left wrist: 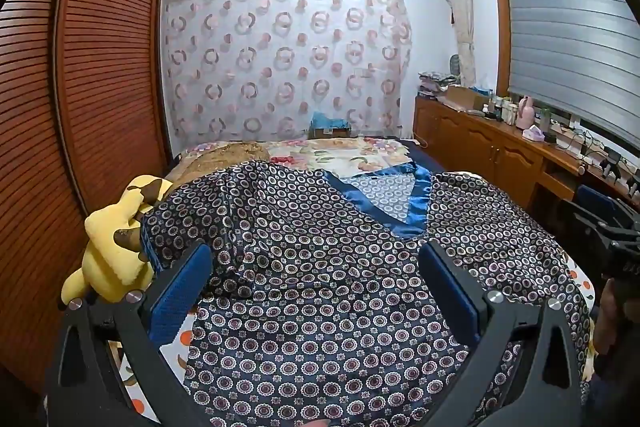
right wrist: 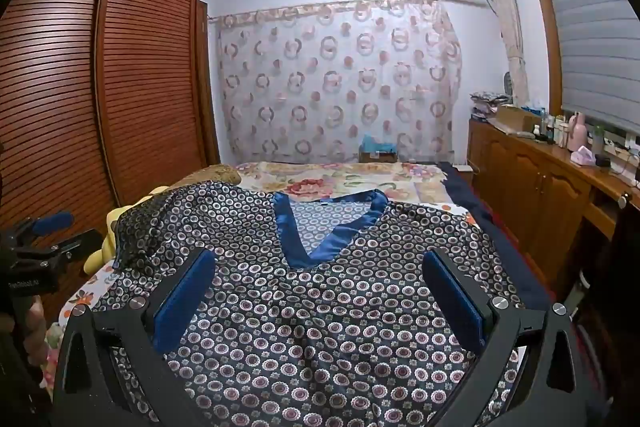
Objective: Fold small clothes
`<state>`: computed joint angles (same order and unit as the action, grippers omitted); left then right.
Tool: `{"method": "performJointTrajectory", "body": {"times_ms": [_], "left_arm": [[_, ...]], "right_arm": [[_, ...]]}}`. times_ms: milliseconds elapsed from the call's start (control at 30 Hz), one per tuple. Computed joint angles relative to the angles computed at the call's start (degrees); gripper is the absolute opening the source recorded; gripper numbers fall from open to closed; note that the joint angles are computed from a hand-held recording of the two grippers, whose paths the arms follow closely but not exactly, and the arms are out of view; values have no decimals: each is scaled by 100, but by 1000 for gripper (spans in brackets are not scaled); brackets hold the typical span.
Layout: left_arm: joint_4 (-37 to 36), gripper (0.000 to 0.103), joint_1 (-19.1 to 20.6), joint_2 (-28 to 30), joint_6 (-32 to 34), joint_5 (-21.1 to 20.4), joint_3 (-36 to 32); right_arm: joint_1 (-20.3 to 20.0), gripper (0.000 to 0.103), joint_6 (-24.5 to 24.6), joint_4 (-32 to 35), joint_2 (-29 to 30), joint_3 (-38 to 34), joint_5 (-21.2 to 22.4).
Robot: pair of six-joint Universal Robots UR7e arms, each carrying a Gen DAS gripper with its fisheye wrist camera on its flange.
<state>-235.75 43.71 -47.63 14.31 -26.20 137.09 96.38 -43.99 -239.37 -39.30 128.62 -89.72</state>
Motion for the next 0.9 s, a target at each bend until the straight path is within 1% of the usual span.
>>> {"method": "performJointTrajectory", "body": {"times_ms": [67,733,900], "left_arm": [[106,103,-123,-146,-120,75,132],[261,103,-234,-262,-248,166,222],[222,103,-235,-234,-170,164,192]], "right_arm": [[9,103,2,-9,19,-9,-22],[-54,103,-20,-1,68,-48,60],[-33,103,-12,-18,74,-39,44]]}}
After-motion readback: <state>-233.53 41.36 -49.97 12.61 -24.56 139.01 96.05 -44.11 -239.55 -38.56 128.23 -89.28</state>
